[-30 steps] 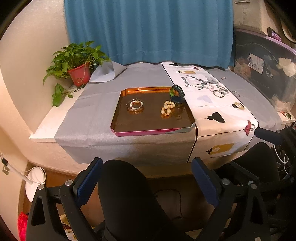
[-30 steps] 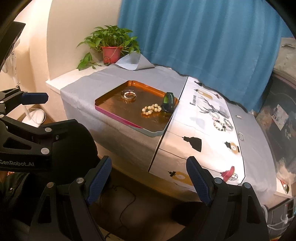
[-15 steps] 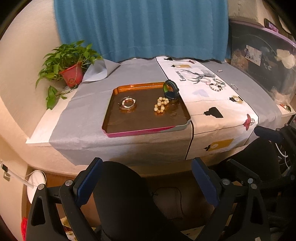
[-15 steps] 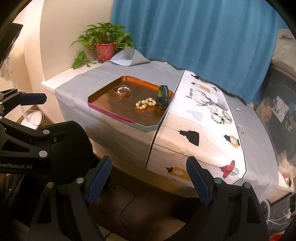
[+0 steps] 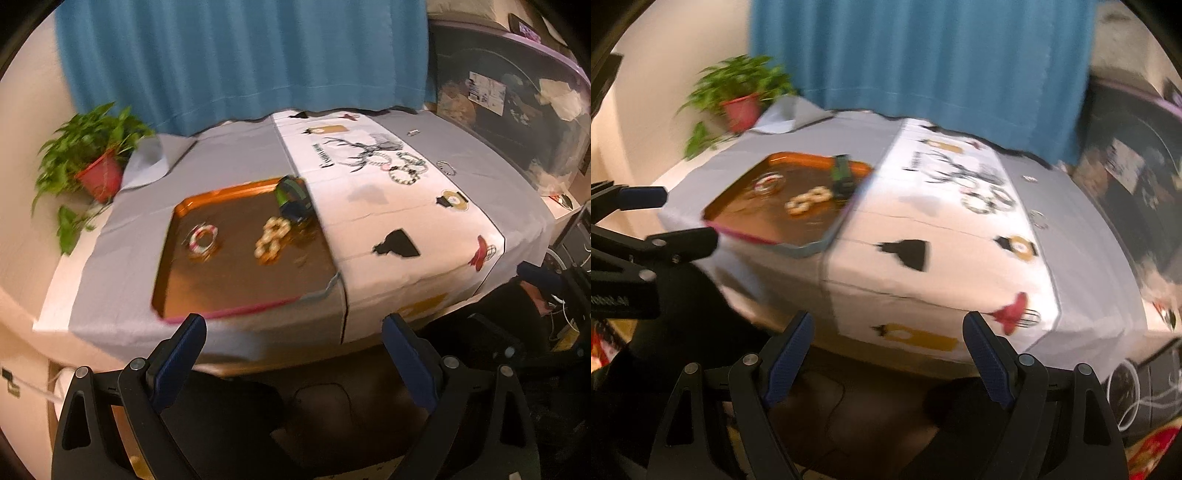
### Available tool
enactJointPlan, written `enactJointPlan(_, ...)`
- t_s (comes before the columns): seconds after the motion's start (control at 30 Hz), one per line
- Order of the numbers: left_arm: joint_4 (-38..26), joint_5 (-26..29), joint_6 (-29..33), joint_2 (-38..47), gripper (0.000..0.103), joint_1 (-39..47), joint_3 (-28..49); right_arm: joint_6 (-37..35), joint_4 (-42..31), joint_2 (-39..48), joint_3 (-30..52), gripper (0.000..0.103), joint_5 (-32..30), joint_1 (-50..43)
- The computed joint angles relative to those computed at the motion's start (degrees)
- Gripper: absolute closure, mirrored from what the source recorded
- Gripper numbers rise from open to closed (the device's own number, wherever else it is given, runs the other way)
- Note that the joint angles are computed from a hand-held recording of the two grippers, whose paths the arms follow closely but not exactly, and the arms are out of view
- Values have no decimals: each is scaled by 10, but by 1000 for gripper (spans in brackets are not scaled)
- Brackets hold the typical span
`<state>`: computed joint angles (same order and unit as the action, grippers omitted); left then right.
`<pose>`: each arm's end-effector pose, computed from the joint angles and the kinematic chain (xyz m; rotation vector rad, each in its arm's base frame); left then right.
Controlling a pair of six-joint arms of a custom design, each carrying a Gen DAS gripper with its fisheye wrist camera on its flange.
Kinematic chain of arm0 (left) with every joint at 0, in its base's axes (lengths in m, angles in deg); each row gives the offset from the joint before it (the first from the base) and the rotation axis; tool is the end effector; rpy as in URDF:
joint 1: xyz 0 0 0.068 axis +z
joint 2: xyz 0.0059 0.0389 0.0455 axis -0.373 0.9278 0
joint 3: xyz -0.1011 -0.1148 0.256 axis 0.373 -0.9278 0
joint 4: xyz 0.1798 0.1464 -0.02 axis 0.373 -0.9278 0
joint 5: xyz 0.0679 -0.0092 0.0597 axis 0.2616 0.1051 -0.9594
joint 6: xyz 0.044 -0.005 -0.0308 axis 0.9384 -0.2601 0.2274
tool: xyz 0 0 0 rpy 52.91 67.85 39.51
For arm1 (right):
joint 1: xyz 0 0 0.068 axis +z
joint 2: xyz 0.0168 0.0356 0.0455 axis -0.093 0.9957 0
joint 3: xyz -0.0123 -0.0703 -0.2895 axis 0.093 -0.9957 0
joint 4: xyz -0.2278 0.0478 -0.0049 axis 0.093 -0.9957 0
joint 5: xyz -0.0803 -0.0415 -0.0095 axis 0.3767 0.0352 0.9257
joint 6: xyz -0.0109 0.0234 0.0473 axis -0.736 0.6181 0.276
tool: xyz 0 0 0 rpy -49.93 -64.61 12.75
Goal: Organize jewelry
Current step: 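Move both open tools over the bracelets lying on the printed runner, then grasp the black-white beaded bracelet with the left tool while the right tool grasps the silver chain bracelet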
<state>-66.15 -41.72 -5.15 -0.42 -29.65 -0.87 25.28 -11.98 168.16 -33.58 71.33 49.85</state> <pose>0.1716 -0.0199 0.2626 0.1864 2.4365 0.0798 0.1545 0.1927 0.2356 -0.3485 2.3646 0.0503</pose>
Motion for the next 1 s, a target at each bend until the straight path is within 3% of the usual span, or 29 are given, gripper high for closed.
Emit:
enactJointPlan(0.23, 34, -5, -34, 162, 8, -66, 114, -96, 79, -23, -43, 20, -107, -263)
enactJointPlan(0.47, 47, 33, -73, 371, 8, -105, 289, -178, 154, 101, 21, 20, -207, -469)
enactJointPlan(0.57, 33, 51, -80, 473, 8, -114, 390, -199, 161, 172, 75, 20, -246, -513)
enactJointPlan(0.7, -26, 34, -78, 613, 8, -126, 557, -215, 162, 262, 161, 20, -267, -540)
enactJointPlan(1.0, -152, 42, -119, 812, 8, -115, 839, -201, 106, 431, 380, 20, -282, -558)
